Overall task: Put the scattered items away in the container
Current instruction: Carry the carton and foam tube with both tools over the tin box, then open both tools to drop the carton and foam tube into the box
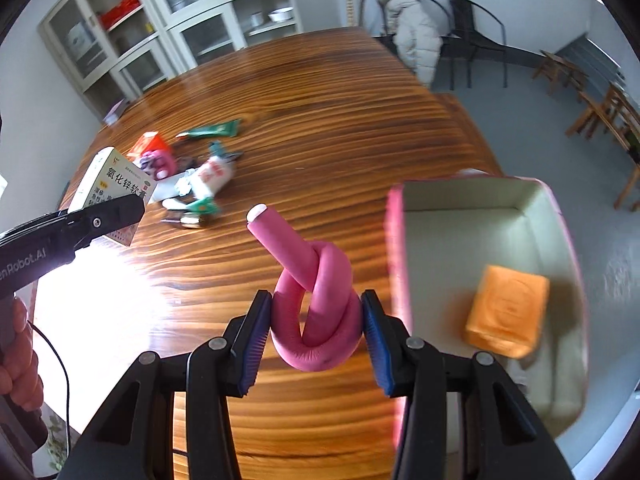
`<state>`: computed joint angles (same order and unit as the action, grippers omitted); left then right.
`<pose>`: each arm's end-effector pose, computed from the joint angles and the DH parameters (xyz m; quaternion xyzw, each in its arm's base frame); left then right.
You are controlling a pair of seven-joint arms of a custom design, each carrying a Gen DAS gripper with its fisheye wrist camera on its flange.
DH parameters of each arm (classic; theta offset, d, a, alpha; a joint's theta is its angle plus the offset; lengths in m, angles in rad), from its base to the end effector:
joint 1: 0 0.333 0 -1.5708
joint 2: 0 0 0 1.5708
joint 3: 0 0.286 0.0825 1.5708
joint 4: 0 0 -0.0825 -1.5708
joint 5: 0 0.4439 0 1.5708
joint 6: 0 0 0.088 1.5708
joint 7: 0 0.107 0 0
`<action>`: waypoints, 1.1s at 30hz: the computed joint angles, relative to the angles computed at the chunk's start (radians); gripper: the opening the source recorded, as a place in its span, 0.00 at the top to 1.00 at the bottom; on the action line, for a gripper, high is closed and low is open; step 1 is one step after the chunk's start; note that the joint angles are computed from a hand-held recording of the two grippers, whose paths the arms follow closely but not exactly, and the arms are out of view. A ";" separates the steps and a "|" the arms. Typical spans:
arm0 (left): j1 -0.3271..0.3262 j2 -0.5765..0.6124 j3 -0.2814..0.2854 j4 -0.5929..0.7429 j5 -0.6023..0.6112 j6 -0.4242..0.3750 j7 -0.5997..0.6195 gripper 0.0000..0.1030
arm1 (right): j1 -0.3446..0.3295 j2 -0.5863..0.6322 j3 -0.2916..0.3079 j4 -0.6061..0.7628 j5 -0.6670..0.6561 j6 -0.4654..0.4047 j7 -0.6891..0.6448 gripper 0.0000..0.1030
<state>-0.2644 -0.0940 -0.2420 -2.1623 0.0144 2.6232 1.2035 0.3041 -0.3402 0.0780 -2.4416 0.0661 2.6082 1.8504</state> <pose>0.5379 -0.3007 0.4398 -0.6256 0.7309 -0.2506 0.1082 0.4978 0.1985 0.4253 -0.7036 0.6649 -0.1007 0.2295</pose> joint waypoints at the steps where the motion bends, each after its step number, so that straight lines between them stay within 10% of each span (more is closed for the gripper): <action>1: -0.006 0.013 -0.007 0.016 0.006 0.000 0.001 0.56 | -0.009 -0.019 -0.004 -0.017 -0.006 -0.001 0.003 0.52; 16: -0.131 0.255 -0.058 0.316 0.088 -0.037 0.035 0.55 | -0.159 -0.292 -0.046 -0.241 -0.079 -0.065 0.053 0.52; 30: -0.216 0.404 -0.041 0.521 0.175 -0.108 0.006 0.54 | -0.160 -0.354 -0.104 -0.290 -0.020 -0.074 -0.055 0.51; 33: -0.222 0.426 -0.042 0.552 0.159 -0.132 0.004 0.26 | -0.165 -0.351 -0.107 -0.291 -0.003 -0.077 -0.074 0.42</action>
